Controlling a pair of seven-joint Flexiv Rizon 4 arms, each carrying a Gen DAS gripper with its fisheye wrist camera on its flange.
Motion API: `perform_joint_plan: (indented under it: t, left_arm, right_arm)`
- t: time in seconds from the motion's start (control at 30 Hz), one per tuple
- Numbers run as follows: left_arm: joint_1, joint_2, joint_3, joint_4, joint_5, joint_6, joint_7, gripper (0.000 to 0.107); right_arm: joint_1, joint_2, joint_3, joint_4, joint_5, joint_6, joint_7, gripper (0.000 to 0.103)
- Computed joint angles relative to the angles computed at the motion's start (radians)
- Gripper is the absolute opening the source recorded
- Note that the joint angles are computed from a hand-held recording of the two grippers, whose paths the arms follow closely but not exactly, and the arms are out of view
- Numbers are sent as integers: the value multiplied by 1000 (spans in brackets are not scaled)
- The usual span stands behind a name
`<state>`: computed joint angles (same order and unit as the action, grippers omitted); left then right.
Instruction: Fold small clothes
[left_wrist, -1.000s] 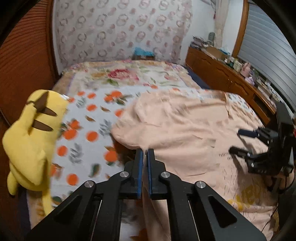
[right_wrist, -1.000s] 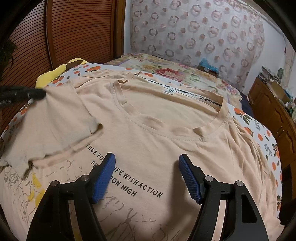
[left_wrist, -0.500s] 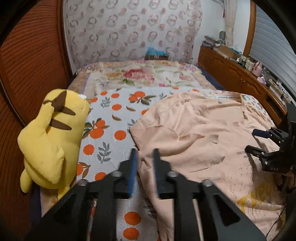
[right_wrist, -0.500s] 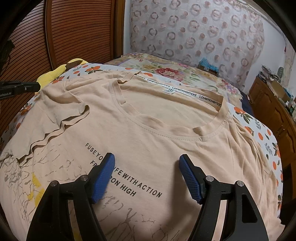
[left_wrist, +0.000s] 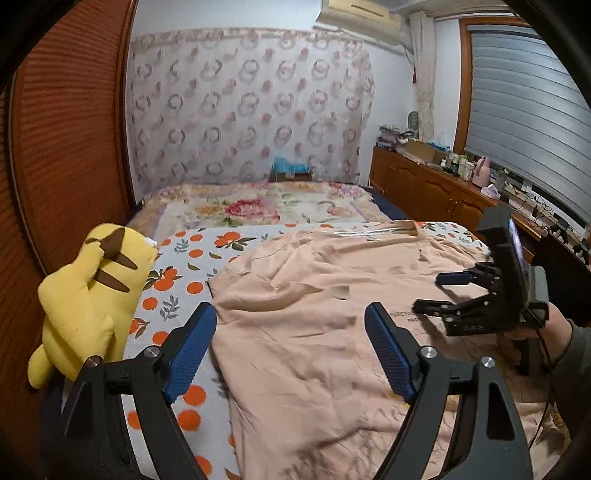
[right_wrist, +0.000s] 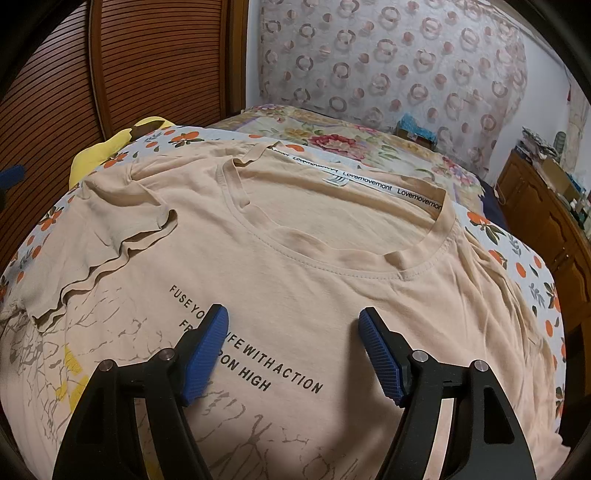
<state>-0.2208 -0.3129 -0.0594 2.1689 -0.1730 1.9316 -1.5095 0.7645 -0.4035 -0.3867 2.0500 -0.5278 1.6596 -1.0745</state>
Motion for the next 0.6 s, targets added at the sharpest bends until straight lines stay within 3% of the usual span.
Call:
perform_joint_plan:
  t: [0.27,0.4,0.53,0.6]
  left_arm:
    - [-118,12,52,31,-75,55,28,83]
    - [-107,11,18,40,-68,73,17,83]
    - [-208,-11,73,43,-164,123,78,83]
    - [-203,-17,58,48,-170,146,85,83]
  right_arm:
    - [-8,0,10,-1,3,-2,-1,75]
    - [2,-1,-4,0,-1,0,3,76]
    - [2,-1,-4,-1,-2,-4,4,76]
    - [-16,0,17,-6,-1,-9,1,77]
